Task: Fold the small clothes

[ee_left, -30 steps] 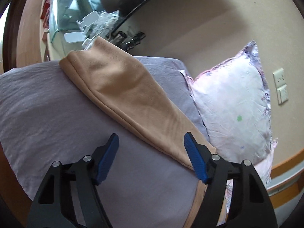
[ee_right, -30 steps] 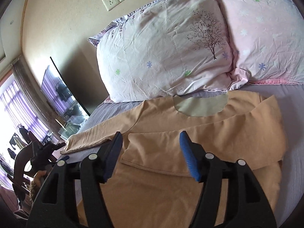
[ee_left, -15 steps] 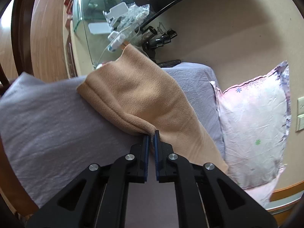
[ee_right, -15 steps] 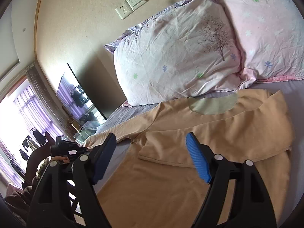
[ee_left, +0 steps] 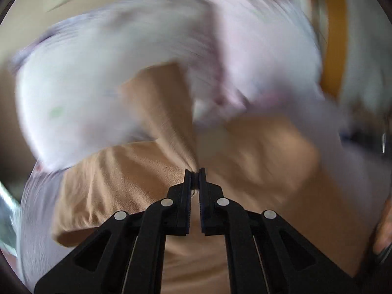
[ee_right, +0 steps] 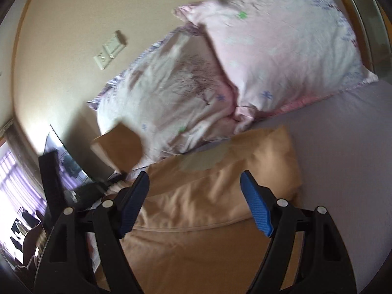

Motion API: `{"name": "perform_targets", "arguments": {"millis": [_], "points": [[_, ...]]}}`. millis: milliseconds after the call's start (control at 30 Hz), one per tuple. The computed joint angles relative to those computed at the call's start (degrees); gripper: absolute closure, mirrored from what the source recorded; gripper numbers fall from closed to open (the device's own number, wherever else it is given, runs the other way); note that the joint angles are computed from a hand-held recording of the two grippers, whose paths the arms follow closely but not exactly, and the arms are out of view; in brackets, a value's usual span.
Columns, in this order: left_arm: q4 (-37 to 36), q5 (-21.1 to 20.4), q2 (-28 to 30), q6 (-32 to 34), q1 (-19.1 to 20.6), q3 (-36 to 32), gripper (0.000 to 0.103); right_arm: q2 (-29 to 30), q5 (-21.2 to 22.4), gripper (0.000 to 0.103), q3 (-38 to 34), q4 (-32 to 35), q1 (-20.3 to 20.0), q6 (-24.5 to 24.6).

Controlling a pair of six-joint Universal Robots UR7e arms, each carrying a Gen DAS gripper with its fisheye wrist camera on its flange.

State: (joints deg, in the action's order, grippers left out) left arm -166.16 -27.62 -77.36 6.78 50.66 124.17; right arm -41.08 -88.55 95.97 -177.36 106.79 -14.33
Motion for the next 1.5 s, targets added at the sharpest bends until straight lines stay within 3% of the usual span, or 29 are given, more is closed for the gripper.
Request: {"name": "perform_targets", "arguments": {"millis": [67,167,200,233,300,400,467,600,700,733,767,867,1000,1067,1167,1200,1233,1333,1367,1433,1500], "points": [[2.5,-0.57,4.76,1.12,-0.38,0.79,0.097,0.37,-3.27,0.027,-1.69,3.7,-0.95,2.01],[-3.27,1.9,5.21,6.21,-3.5,6.07,0.083,-0.13,-3.77,0.027,-2.97,7.13,-2.56,4.08],[-3.08,1.65,2.71,6.05,-4.57,7.8,0.064,-0.12,-3.57,0.027,-3.35,7.6,-2.75,4.0],[-2.45,1.5,-0.15,5.18,-5.55,9.16,0.037,0.08,-3.02,0.032,-4.46,9.22,-2.91,3.77],[-3.99,2.41,-6.44,5.26,-6.48,10.92,0.018,1.22,-2.67,0.041,-7.28,13.43,-2.6,3.4],[-7.9,8.39,-11.7,4.37,-5.14,10.52,0.018,4.42,-6.0,0.056,-12.25,18.84,-1.11,2.69],[-4.37,9.47,-16.06,-1.61,-1.65,8.79,0.018,7.13,-9.21,0.059,-15.89,22.39,-0.2,3.2],[4.19,5.84,-19.31,-9.41,4.88,4.79,0.019,11.28,-13.89,0.064,-21.16,28.21,0.7,3.59],[6.59,2.64,-20.99,-12.72,7.04,5.55,0.019,12.99,-16.05,0.073,-22.35,29.98,1.26,1.99],[5.76,1.51,-21.0,-12.12,7.93,5.45,0.019,13.06,-17.65,0.079,-21.34,27.81,1.86,-0.62],[4.76,0.62,-21.22,-11.9,8.17,5.93,0.019,13.03,-17.74,0.1,-20.87,28.03,2.06,-2.41],[0.34,0.07,-20.7,-8.16,7.62,6.85,0.019,12.44,-18.64,0.101,-18.96,24.45,3.25,-7.84],[-3.51,-0.35,-17.71,-4.38,8.38,6.09,0.018,11.92,-20.94,0.101,-16.92,5.69,4.86,-11.7],[-2.71,-0.19,-17.06,-4.41,8.64,6.05,0.018,13.54,-25.31,0.101,-19.29,0.26,5.26,-12.77],[-1.78,0.06,-16.12,-4.42,8.91,6.07,0.018,17.66,-33.8,0.091,-25.97,8.81,5.01,-12.49],[-1.59,0.07,-16.09,-4.43,8.83,6.15,0.018,17.88,-34.44,0.088,-26.55,10.79,4.64,-11.09],[-1.83,-0.08,-16.2,-4.17,8.67,6.32,0.018,16.91,-32.68,0.086,-25.49,10.36,4.28,-9.29],[-5.32,-1.55,-16.24,-1.56,8.35,6.78,0.016,13.64,-22.68,0.061,-20.98,6.52,3.09,-8.05],[-5.72,-1.84,-16.03,-1.28,8.44,6.63,0.015,13.36,-21.18,0.06,-21.02,8.15,3.03,-8.02],[-4.88,-2.71,-15.48,-1.9,9.2,5.76,0.014,12.93,-19.91,0.06,-20.94,12.28,2.77,-7.78],[-1.41,-4.8,-15.31,-4.45,10.69,4.53,0.014,13.89,-21.76,0.06,-22.14,16.37,2.83,-6.85]]}}
